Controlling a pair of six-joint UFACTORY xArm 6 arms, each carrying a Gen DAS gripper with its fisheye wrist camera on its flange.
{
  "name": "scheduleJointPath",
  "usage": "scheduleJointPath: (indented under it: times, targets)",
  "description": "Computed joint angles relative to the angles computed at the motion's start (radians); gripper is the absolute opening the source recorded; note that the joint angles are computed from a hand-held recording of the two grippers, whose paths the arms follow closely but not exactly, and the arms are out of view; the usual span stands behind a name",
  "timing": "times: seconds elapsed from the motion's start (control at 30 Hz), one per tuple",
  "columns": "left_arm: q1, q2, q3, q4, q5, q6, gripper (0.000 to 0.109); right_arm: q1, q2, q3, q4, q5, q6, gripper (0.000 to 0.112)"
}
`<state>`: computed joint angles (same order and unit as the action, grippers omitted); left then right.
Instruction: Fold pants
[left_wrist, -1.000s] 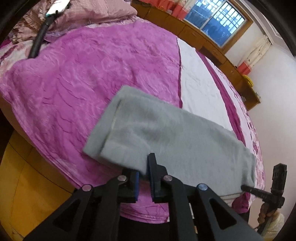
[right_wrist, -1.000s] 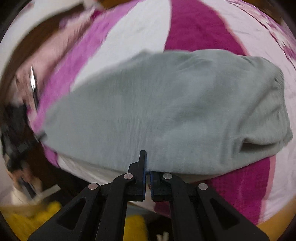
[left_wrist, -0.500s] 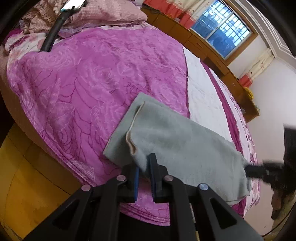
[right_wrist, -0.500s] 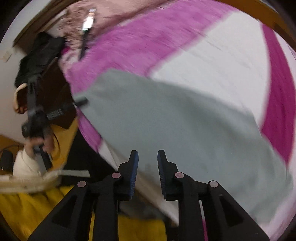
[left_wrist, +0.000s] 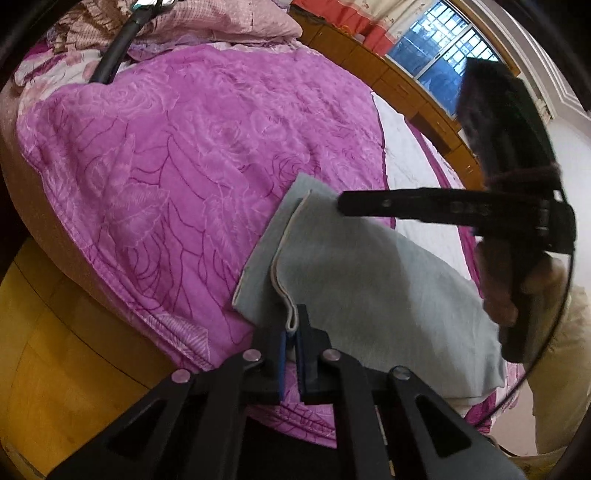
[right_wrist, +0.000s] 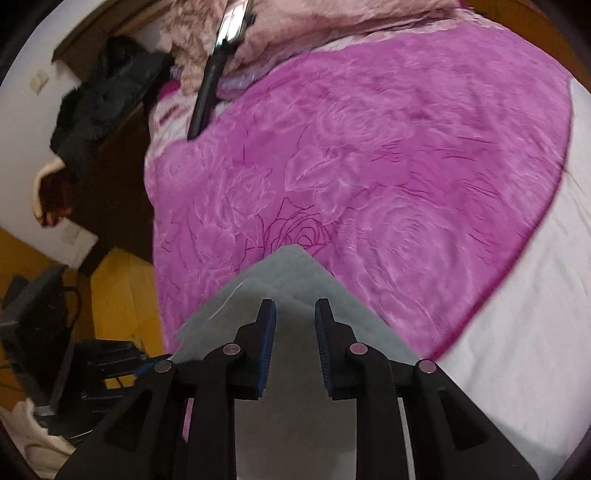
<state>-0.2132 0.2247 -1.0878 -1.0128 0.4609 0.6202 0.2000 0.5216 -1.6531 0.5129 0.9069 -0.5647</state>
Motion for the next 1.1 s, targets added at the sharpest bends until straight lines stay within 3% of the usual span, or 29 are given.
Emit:
scheduleJointPath:
  times: [0.13,0.2,0.4,0.53,0.63,0.73,0.8,0.93,1.1]
  targets:
    - [-0.003,0.008,-0.004,0.021,-0.003,-0.008,0.004,0.003,0.027,-0.032,-0.025,0.054,-0.038,0.013]
    - [-0.004,0.011,-0.007,0.026,-0.003,-0.011,0.004,-0.002,-0.007,0.01,0.005,0.075,-0.109,0.001]
    - [-0.005,0.032,-0.023,0.005,-0.001,-0.013,0.004,0.007,-0.145,0.208,-0.007,0.014,-0.2,0.0]
    - [-0.004,0.033,-0.021,-0.014,-0.001,0.004,0.004,0.006,-0.164,0.233,-0.034,0.025,-0.182,0.0]
    - [-0.003,0.034,-0.021,-0.016,0.0,0.005,0.004,-0.02,-0.148,0.177,0.016,0.111,-0.204,0.0]
    - [-0.002,0.034,-0.022,-0.016,0.003,0.003,0.004,-0.028,-0.144,0.154,0.052,0.062,-0.206,0.006]
    - [-0.002,0.03,-0.018,-0.018,0.004,0.004,0.004,-0.032,-0.114,0.117,0.078,0.035,-0.193,0.017]
    - [-0.001,0.023,-0.012,-0.014,0.006,0.007,0.004,-0.004,-0.014,0.009,0.001,-0.009,-0.117,0.02]
    - [0.003,0.021,-0.011,-0.021,0.012,0.014,0.004,0.007,0.081,-0.101,-0.027,0.061,-0.092,0.02]
